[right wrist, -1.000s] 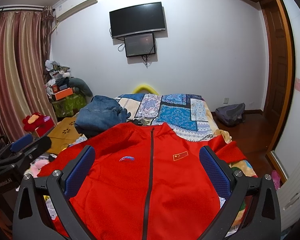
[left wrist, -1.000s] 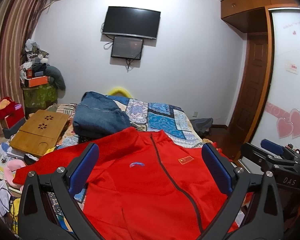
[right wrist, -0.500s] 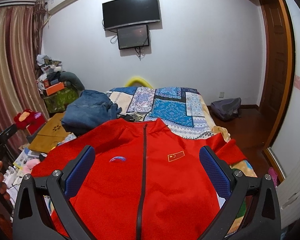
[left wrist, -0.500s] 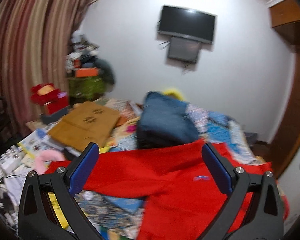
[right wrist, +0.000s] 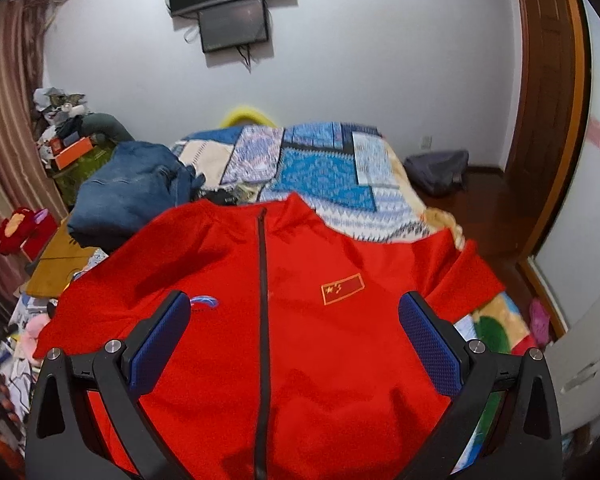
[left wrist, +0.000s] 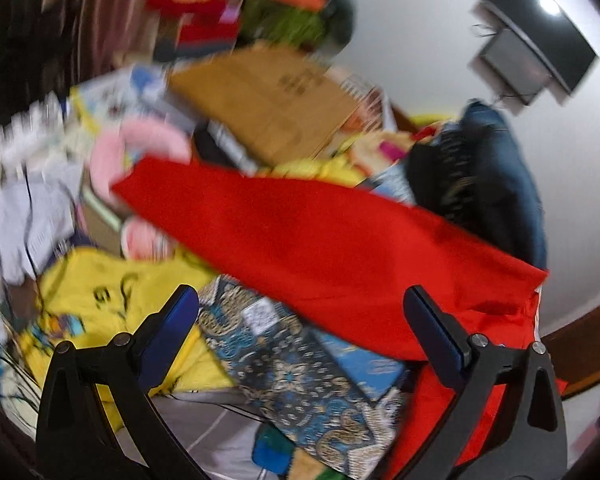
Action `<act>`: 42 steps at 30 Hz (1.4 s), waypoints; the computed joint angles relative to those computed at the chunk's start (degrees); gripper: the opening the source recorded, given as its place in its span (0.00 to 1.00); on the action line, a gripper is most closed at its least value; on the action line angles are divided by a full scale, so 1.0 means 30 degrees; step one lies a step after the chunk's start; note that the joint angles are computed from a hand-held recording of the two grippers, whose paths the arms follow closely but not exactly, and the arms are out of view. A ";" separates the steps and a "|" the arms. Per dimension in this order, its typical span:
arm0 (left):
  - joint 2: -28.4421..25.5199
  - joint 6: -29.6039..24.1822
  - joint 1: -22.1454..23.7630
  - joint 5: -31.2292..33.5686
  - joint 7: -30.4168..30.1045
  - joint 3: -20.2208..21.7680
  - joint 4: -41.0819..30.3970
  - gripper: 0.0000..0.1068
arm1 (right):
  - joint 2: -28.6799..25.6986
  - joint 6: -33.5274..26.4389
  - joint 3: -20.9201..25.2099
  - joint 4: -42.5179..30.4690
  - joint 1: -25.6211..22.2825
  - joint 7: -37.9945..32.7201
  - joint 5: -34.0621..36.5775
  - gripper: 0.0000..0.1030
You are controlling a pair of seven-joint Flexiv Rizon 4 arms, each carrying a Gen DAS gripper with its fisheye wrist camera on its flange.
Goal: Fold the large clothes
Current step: 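Grasp the red jacket's sleeve with the left gripper and lift it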
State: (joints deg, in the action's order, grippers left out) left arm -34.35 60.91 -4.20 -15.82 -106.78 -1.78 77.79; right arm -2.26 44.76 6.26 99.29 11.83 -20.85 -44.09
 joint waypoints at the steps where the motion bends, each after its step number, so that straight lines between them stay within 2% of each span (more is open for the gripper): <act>1: -0.0235 -0.0154 0.0218 -0.0302 0.0054 -0.0184 -0.0054 0.96 | -0.0113 -0.0150 0.0001 -0.0152 0.0029 -0.0057 0.0259 1.00; 4: -0.1121 -0.0455 0.1113 -0.1706 0.0412 -0.0993 -0.0136 0.95 | -0.0408 -0.0674 -0.0032 -0.0476 0.0113 -0.0248 0.1078 1.00; 9: -0.2395 -0.0465 0.2299 -0.4386 0.0790 -0.2329 -0.0197 0.86 | -0.0919 -0.1097 -0.0185 -0.0947 0.0226 -0.0599 0.2070 1.00; 13: -0.3440 -0.0769 0.2408 -0.4996 0.0140 -0.2136 -0.1046 0.78 | -0.1301 -0.1443 -0.0310 -0.1334 0.0318 -0.0957 0.2652 1.00; 16: -0.4123 -0.0874 0.2446 -0.5064 -0.0306 -0.2010 -0.1802 0.66 | -0.1388 -0.1710 -0.0342 -0.1433 0.0396 -0.1158 0.2868 1.00; 19: -0.4675 -0.1504 0.2147 -0.4220 -0.0959 -0.1349 -0.2979 0.55 | -0.1476 -0.1835 -0.0373 -0.1567 0.0439 -0.1389 0.3088 1.00; 22: -0.5308 -0.3056 0.1545 -0.2521 -0.1834 -0.0154 -0.4909 0.39 | -0.1564 -0.1829 -0.0404 -0.1652 0.0481 -0.1459 0.3170 1.00; 23: -0.5349 -0.3386 0.1420 -0.1994 -0.1994 0.0094 -0.5271 0.29 | -0.1572 -0.1809 -0.0403 -0.1648 0.0497 -0.1466 0.3180 1.00; 24: -0.5321 -0.3467 0.1429 -0.1663 -0.1924 0.0105 -0.5389 0.14 | -0.1556 -0.1814 -0.0407 -0.1633 0.0506 -0.1475 0.3173 1.00; 25: -0.5255 -0.3570 0.1458 -0.1416 -0.1692 0.0009 -0.5525 0.10 | -0.1508 -0.1817 -0.0408 -0.1581 0.0500 -0.1499 0.3163 1.00; 29: -0.5066 -0.3619 0.1041 -0.0087 -0.1561 0.0450 -0.6489 0.02 | -0.1460 -0.1696 -0.0399 -0.1525 0.0500 -0.1446 0.3211 1.00; 34: -0.4471 -0.2523 0.0586 0.0879 -0.0662 0.0313 -0.7455 0.02 | -0.1236 -0.1343 -0.0420 -0.1315 0.0398 -0.1328 0.2948 1.00; 37: -0.4308 -0.1890 0.0053 0.1424 0.0067 0.0311 -0.8740 0.02 | -0.1025 -0.1079 -0.0454 -0.1120 0.0274 -0.1196 0.2487 1.00; 42: -0.4454 -0.0674 -0.0868 0.1562 0.2180 -0.0525 -1.1247 0.01 | -0.0862 -0.0581 -0.0492 -0.0965 0.0024 -0.1434 0.2076 1.00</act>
State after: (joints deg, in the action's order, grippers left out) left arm -47.71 58.89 -6.80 -11.14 -100.24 -3.35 44.05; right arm -4.84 43.02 4.78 96.40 11.90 -25.15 -37.87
